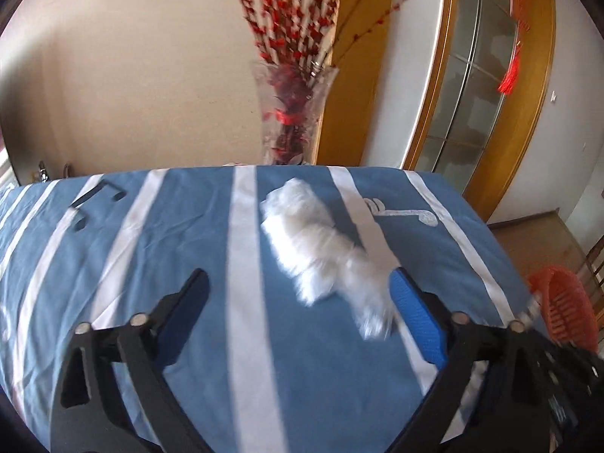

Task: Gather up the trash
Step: 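Grasp the last white plastic bag with the left tool, then carry the white paw-print bag and white bag over the basket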

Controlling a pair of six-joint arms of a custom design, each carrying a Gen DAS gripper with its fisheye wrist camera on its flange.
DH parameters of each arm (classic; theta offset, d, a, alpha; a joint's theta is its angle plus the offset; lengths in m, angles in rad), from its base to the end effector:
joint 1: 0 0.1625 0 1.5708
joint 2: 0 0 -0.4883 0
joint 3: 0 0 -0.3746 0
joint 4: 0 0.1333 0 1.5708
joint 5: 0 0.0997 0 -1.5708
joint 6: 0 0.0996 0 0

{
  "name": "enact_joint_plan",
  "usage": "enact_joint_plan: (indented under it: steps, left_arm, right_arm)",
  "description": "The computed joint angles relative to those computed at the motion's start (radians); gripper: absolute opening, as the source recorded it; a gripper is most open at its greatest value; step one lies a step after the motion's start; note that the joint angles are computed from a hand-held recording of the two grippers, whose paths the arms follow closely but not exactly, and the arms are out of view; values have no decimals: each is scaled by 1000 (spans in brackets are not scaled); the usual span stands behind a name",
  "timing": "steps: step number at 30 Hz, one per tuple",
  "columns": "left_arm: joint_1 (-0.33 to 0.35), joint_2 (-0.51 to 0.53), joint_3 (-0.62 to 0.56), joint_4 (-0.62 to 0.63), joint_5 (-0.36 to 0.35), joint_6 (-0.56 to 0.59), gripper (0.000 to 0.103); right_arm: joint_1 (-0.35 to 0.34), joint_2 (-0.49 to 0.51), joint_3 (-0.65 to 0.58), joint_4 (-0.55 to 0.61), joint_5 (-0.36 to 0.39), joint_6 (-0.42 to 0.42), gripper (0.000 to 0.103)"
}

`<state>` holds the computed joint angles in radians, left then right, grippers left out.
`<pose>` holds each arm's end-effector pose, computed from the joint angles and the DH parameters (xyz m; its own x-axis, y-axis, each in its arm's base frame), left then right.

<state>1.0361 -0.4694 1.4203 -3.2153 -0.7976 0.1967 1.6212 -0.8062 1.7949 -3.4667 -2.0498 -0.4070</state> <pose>-0.2206 -0.7705 0.0874 -0.7505 0.1102 -0.6516 0.5491 0.6527 -0.5220 0.1213 -0.6698 0.2261 -0.8184 0.0484 0.5725 -0.3866 0.6908 -0.6111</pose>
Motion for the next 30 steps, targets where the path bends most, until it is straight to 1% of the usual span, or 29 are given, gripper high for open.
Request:
enact_joint_plan:
  steps: [1, 2, 3, 5, 7, 8, 9, 10, 11, 12, 13, 15, 17, 22, 26, 30]
  left_arm:
    - [4, 14, -31, 37, 9, -5, 79]
    - [8, 31, -71, 93, 18, -21, 67]
    - [16, 51, -124, 179, 27, -52, 63]
    - [30, 80, -202, 309, 40, -124, 63]
    - [39, 96, -241, 371, 44, -173, 62]
    - [41, 99, -244, 367, 42, -181, 62]
    - [41, 106, -248, 346, 43, -165, 55]
    - [41, 111, -251, 340, 41, -152, 51]
    - [42, 114, -254, 333, 33, -131, 32]
    - [43, 112, -253, 332, 20, -127, 16]
    - [46, 104, -243, 337, -8, -137, 13]
    - [43, 86, -205, 313, -22, -140, 11]
    - [34, 64, -157, 302, -25, -149, 10]
    - [-12, -20, 27, 212, -62, -134, 10]
    - [-78, -79, 169, 120, -94, -109, 10]
    - [-147, -103, 252, 57, -121, -87, 10]
  right_arm:
    - [-4, -7, 6, -1, 4, 3, 9]
    - [-6, -12, 13, -4, 6, 5, 9]
    - [-11, -19, 19, -4, 11, 7, 9]
    - [-19, -30, 30, -5, 19, 10, 9]
    - [-27, -41, 41, -1, 25, 11, 9]
    - [-30, -43, 44, -1, 26, 13, 9]
    - [-34, -48, 49, -1, 29, 15, 9]
    - [-37, -53, 54, -1, 31, 18, 9]
    - [-41, -58, 59, 0, 34, 25, 9]
    - [-43, -63, 65, 1, 36, 32, 9]
    - [-44, -67, 70, 1, 38, 38, 9]
    - [-46, -82, 90, -9, 43, 43, 9]
    - [-47, -96, 111, -30, 48, 37, 9]
    - [-47, -155, 176, -96, 68, 34, 9]
    - [-46, -199, 228, -174, 70, 18, 9]
    - [-56, -247, 285, -250, 76, 12, 9]
